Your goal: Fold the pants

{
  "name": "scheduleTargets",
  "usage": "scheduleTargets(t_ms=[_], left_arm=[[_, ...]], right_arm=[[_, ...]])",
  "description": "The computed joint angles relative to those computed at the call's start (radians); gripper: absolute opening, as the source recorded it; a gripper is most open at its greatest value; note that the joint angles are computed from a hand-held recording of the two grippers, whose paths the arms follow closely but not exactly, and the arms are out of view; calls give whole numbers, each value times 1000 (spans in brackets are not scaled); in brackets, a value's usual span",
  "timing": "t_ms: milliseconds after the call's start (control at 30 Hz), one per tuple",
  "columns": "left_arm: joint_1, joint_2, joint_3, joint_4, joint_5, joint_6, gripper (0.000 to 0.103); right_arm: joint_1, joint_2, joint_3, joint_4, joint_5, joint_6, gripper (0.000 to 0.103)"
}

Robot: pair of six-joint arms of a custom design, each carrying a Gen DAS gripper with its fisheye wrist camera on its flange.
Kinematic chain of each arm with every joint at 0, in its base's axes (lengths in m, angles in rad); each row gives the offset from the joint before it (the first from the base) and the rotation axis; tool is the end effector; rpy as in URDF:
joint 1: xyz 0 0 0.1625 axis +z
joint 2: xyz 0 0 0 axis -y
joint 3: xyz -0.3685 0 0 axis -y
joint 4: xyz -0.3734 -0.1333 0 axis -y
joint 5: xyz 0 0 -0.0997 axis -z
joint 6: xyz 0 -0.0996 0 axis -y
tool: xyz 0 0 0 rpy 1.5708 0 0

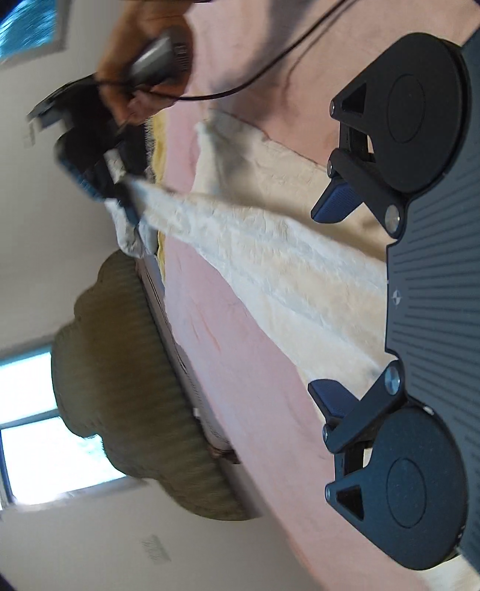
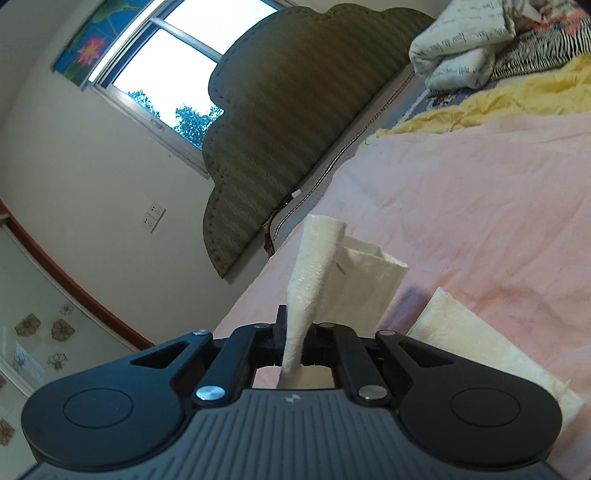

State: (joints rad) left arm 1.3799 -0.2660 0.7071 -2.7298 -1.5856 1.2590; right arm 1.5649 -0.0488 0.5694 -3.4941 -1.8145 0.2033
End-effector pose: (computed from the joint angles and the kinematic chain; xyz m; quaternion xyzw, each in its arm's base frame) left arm -0.0288 -0.8437 0.0905 0.6228 0.6991 -0.3059 0.1728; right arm 0.1045 -0.8046 0.0769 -0.1572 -0.7460 0.6465 0.0293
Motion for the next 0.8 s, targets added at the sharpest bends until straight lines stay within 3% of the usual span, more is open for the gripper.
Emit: scheduleTargets(t_ms=[33, 100, 167, 267, 333, 400, 467, 500, 600, 667, 733, 800], left_arm=[[-3, 9, 1, -13, 15, 22, 79], [-9, 51, -57, 13, 69, 23, 47], [-10, 99, -164, 113, 108, -44, 29], [1, 195, -410, 299, 71, -193, 15], [0, 241, -488, 223, 36, -220, 13], [2, 239, -474, 109, -18, -241, 13], [2, 233, -489, 154, -35, -258, 13], [0, 228, -502, 236, -16, -252, 13], [2, 223, -514, 435, 44, -236, 14], [5, 174, -387, 382, 71, -187, 13], [12, 131, -287, 309, 72, -138, 13], [13, 135, -312, 337, 63, -144, 13]], right_arm=[[0, -11, 17, -5, 6, -4, 5], [-1, -20, 29, -5, 7, -1, 5], [-5, -11, 4, 17, 12, 5, 5], [-8, 21, -93, 132, 5, 5, 5], [-4, 78, -228, 212, 14, -19, 5], [1, 134, -333, 186, 86, -96, 5], [4, 128, -294, 59, 162, -190, 5], [7, 93, -213, 1, 154, -209, 5], [9, -2, 4, -19, -49, -194, 5], [-1, -39, 103, 9, -175, -127, 5], [-12, -61, 187, -5, -210, -71, 5], [-11, -63, 215, -19, -236, -71, 5]])
